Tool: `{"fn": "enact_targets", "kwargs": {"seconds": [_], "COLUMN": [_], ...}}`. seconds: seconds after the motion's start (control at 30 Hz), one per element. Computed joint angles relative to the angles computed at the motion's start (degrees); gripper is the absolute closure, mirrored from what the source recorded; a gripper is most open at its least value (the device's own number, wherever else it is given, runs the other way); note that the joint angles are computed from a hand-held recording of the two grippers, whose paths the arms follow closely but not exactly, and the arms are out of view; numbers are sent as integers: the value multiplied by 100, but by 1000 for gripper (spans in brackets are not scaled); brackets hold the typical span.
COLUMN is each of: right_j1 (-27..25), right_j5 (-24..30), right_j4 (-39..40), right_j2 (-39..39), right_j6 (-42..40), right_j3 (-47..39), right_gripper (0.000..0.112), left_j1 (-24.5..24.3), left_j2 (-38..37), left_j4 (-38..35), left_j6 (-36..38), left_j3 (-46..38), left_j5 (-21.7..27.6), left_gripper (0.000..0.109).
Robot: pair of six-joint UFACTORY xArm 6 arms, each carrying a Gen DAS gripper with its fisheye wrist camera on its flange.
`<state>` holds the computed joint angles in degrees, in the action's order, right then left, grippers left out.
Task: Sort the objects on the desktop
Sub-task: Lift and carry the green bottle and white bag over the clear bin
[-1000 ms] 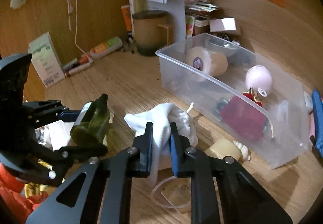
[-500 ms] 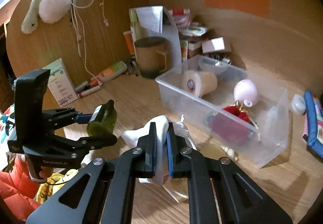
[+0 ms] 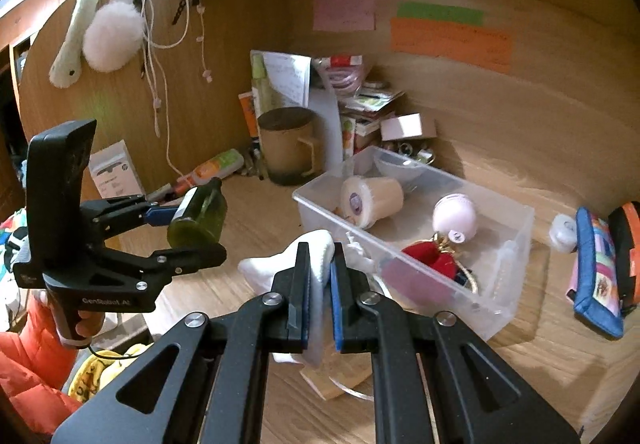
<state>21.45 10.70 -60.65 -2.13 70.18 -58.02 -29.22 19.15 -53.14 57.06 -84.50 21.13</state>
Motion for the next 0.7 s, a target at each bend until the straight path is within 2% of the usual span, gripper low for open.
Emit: {"fn": "enact_targets", "kwargs": {"seconds": [0.17,0.4,0.7], "right_j1": [-137,-421,-624], "right_j5": [60,-17,-421], "right_j4": [-163,-443,-574], "right_j2": [-282,-454,32], "right_j6": [142,449,580], "right_j3": [98,50,-476], "right_gripper": [105,105,105], "left_j1": [10,27,18], "left_j2": [114,468,872], "left_j4": [-78,193,580], "left_j6": [2,-378,-831], "left_j3": [-254,-796,-1381], "left_j5": [278,582,677], "left_gripper": [46,46,46]}}
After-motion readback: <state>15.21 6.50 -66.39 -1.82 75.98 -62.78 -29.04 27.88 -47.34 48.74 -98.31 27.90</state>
